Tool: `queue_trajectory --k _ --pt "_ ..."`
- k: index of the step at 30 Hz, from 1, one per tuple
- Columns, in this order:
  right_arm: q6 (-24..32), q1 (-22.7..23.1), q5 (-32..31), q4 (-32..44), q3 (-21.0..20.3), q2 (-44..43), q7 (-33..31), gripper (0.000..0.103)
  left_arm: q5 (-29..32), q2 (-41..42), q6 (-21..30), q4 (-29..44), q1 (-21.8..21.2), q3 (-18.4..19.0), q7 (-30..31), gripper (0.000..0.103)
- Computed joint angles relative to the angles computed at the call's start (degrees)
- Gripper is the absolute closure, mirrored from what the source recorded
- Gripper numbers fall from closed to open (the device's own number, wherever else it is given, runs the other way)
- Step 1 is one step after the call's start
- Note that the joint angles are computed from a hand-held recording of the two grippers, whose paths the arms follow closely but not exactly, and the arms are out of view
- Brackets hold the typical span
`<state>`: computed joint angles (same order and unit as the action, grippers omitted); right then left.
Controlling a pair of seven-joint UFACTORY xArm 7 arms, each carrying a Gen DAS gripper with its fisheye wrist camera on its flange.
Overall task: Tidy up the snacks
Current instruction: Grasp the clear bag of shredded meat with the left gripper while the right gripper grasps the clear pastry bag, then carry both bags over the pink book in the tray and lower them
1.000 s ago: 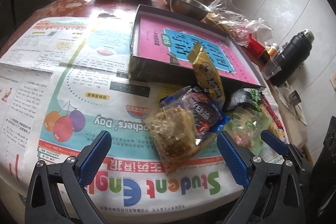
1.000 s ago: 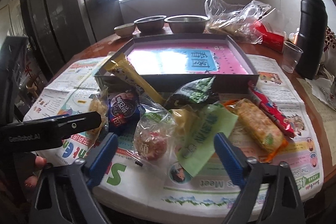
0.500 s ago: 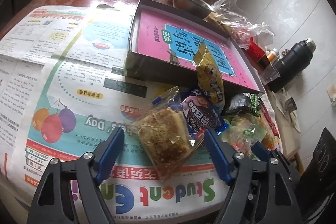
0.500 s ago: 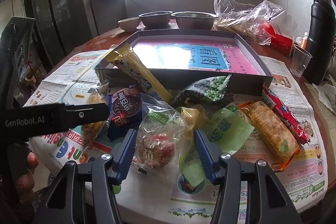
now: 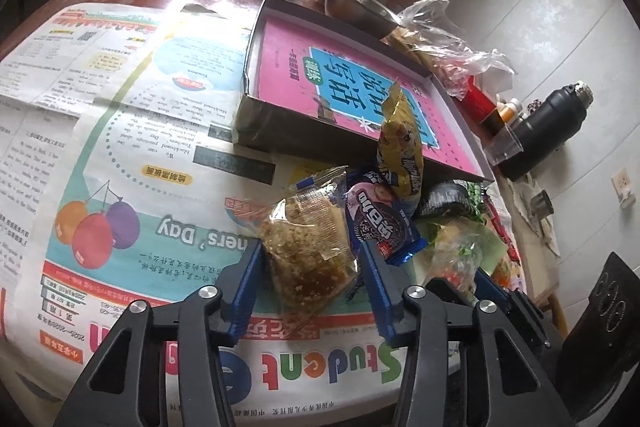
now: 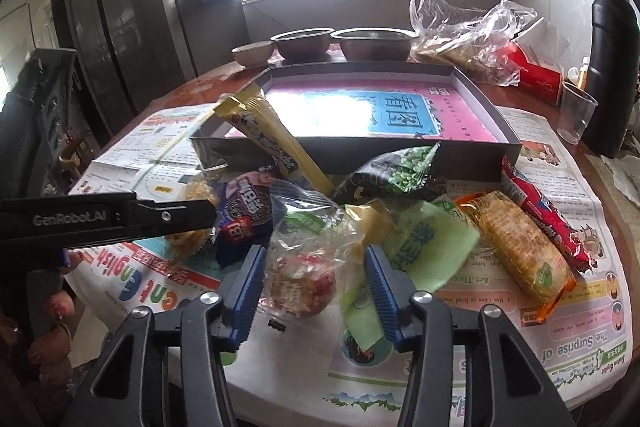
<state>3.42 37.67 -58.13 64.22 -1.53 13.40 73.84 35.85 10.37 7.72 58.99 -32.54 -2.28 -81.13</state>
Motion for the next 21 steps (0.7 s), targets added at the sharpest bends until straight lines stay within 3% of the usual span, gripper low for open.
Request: queue_trajectory --k 1,3,6,9,14,21 --pt "0.0 0.5 -1.0 0.1 -0.5 -0.1 0.8 0.062 0.5 -0.2 -0.1 -0.1 -0.2 0.2 -0.2 0.055" --pt "-0.1 0.4 -2.3 0.3 -0.6 -0.1 1.7 0.062 1.9 -0.5 0.3 -0.1 -0.5 0.5 -1.0 0.055" --pt "0.0 -1.7 2.0 -0.1 1.7 0.3 -2.1 0.062 2.2 -0.8 0.3 -0.4 0.1 -0.1 -0.8 0.056" --pt "-1.2 -0.5 2.8 -0.5 0.1 0.1 -2.2 0.063 3.7 -1.5 0.4 -0.9 0.2 0.0 -2.1 0.056" --pt "-2.3 2.5 -2.5 -0.5 -3.6 -0.9 3.1 0.063 9.1 -3.1 1.6 -1.1 0.8 -0.3 -6.1 0.056" --pt "-2.5 0.1 -10.8 0.8 -2.3 -2.2 10.5 0.063 13.2 -4.2 4.2 -0.3 2.9 -2.7 -8.6 0.056"
